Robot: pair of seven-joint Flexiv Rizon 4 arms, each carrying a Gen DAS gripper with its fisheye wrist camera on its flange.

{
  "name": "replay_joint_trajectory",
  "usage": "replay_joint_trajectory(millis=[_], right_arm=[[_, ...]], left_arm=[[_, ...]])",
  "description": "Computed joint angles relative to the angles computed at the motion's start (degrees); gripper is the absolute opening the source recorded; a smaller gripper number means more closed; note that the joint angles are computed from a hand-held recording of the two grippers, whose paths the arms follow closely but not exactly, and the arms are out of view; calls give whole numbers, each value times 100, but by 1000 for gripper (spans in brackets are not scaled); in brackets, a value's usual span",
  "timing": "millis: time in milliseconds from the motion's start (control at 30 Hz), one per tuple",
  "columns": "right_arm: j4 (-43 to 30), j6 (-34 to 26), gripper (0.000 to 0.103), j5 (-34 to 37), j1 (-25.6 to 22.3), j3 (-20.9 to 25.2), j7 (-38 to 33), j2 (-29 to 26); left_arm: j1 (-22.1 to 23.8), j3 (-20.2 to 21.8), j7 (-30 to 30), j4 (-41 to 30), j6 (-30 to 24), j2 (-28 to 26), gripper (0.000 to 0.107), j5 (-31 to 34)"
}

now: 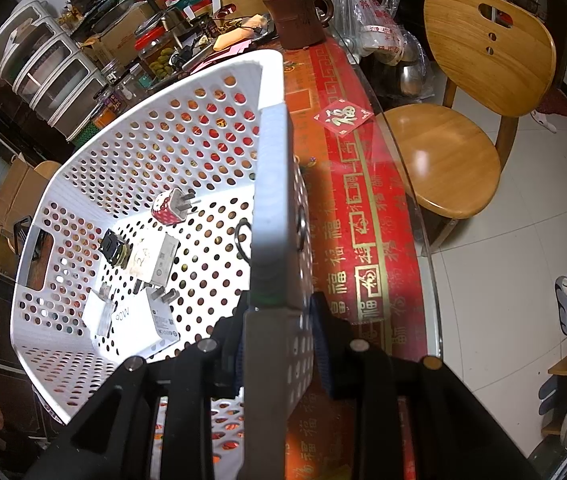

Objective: Organize rigid objects
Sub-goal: 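Grasp the white rectangular charger with the left tool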

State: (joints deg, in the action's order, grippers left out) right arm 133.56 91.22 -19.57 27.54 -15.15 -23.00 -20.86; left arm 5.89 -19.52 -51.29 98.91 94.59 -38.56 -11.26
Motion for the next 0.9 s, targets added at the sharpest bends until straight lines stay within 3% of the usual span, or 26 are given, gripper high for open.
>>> replay_joint_trajectory(millis=[33,133,267,467,700,900], right_arm=[[-5,-10,28,2,-1,-1,0,5],[-1,1,28,-5,4,-12,-5,8],[18,34,28,-9,41,-56,-12,10],[15,30,28,30,63,-65,-18,9],[-7,-58,28,-40,22,-26,34,19],[-8,-42,28,-83,14,-28,55,9]], left_arm=[[33,216,-245,-174,-205,-87,102,107],[-94,703,-168,-569,-805,-397,102,-306],[185,552,32,-781,-1354,-817,102,-610],[189,455,145,-932,-1617,-1102,100,-937],[-440,1139,-423,-1482,-1938,-1417,92,-859],[-549,1242,-699,-1700,-2019,-1614,89,-721]])
